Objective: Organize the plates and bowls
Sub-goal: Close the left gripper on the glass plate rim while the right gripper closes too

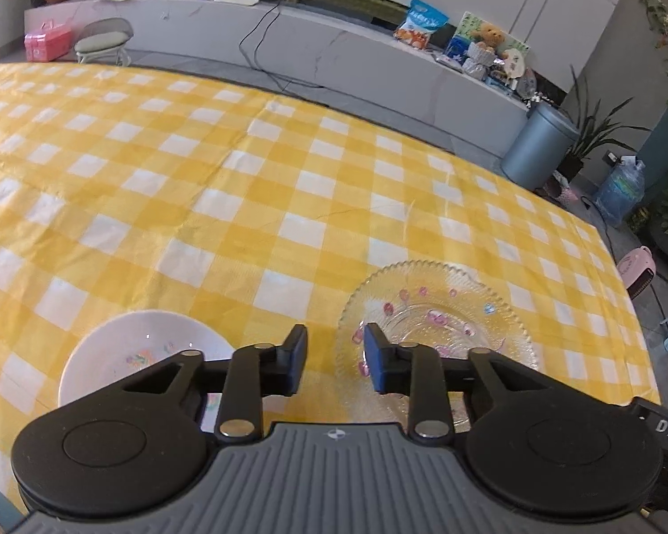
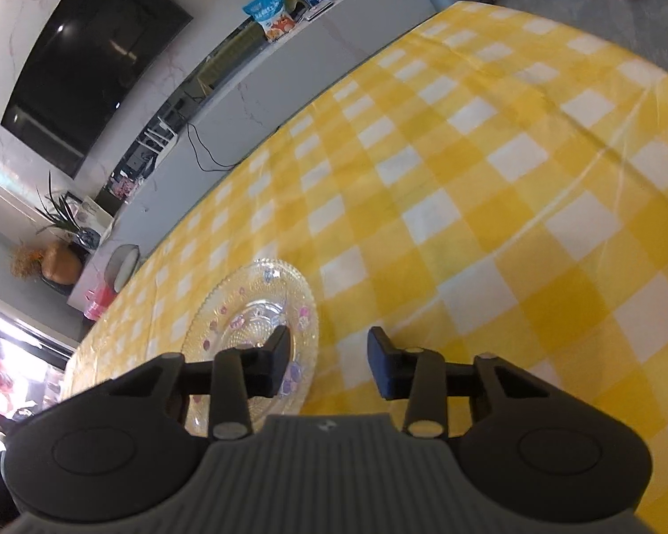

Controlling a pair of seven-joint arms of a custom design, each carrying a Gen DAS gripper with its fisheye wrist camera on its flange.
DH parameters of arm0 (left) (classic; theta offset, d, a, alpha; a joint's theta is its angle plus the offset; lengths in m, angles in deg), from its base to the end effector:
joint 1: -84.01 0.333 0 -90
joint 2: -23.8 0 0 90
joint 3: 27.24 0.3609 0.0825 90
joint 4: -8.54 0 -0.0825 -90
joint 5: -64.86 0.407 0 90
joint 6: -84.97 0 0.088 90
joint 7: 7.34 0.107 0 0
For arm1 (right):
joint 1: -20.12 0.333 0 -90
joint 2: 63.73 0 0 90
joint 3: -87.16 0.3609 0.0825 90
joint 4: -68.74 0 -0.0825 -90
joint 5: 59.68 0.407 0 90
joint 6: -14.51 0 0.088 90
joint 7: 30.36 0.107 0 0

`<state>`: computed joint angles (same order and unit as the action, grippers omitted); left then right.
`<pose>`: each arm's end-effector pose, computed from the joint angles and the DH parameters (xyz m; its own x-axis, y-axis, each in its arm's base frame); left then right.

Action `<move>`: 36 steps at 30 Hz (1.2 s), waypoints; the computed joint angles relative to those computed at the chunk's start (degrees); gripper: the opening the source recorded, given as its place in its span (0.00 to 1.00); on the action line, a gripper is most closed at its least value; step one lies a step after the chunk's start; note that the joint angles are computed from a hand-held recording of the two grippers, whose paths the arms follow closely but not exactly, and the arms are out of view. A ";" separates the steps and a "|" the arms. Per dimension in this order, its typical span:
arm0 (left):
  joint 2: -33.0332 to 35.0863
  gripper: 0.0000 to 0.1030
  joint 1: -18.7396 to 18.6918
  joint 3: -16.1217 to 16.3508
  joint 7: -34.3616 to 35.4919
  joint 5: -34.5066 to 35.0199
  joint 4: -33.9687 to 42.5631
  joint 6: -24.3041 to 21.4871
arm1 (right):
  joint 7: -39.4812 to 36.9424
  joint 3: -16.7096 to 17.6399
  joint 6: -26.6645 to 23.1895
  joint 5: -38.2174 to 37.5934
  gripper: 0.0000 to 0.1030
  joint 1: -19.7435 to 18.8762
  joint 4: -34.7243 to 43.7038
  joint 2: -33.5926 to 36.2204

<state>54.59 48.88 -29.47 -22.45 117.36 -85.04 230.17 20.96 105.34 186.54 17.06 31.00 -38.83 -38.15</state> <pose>0.5984 -0.4620 0.3672 0.3934 -0.8796 0.2676 -0.6518 -0.4721 -0.5935 0.6378 0.2493 0.3398 0.0139 -0.7864 -0.6176 -0.8477 0.3183 -0.4244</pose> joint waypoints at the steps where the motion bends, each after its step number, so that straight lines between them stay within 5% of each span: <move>1: -0.06 0.32 0.05 0.07 -0.66 0.07 -0.29 0.67 | -0.91 0.40 -0.16 0.93 0.35 -0.36 0.17 0.11; 17: 1.58 0.30 -0.57 1.61 -3.18 0.52 1.02 3.38 | -10.79 -2.34 -3.76 12.43 0.28 1.70 2.17 0.99; 22: 2.06 0.20 -0.61 1.56 -2.90 0.04 1.76 3.28 | -6.41 -4.16 -7.80 10.26 0.08 2.35 2.20 1.41; 36: 0.69 0.09 -0.95 2.52 -7.31 1.52 0.03 6.02 | -3.64 -3.78 -5.78 6.62 0.05 2.23 1.78 0.68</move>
